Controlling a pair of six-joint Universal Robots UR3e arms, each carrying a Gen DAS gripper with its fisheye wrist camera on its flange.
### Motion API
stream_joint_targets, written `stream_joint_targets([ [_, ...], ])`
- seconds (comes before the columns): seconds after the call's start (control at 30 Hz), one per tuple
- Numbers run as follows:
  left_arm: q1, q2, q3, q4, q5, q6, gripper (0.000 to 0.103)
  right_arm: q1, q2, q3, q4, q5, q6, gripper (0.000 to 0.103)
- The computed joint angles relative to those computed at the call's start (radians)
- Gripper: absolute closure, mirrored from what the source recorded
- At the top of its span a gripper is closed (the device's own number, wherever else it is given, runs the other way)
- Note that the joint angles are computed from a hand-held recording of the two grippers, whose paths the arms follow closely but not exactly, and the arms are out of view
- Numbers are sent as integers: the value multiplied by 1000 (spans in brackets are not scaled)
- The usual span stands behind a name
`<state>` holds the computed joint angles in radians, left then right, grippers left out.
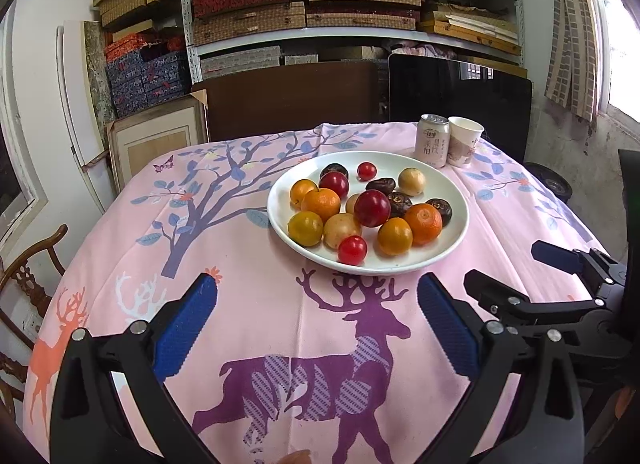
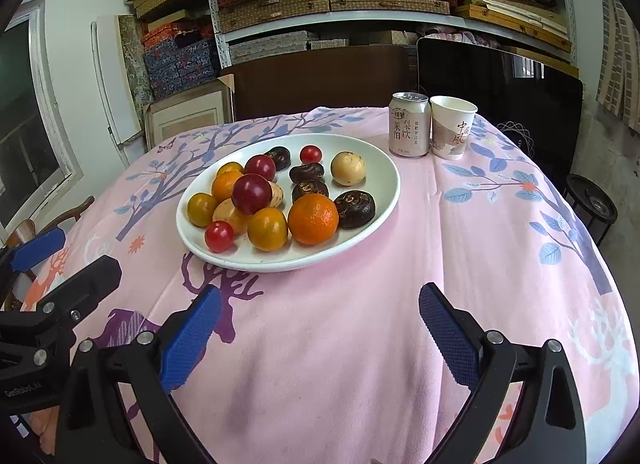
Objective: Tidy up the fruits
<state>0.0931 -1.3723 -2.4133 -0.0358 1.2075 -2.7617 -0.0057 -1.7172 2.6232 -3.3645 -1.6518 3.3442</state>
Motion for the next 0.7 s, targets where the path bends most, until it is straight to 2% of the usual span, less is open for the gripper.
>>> stream_joint_targets([
  [0.47, 9, 18, -6, -28, -19, 19, 4, -12, -7, 14, -8, 28, 15, 3],
  [0.6, -30, 14, -54, 94, 51, 2, 4, 3, 2, 7, -7, 10, 21, 4],
  [0.7, -14, 35, -59, 70, 20, 8, 5, -20, -18, 18, 0, 41, 17, 4],
])
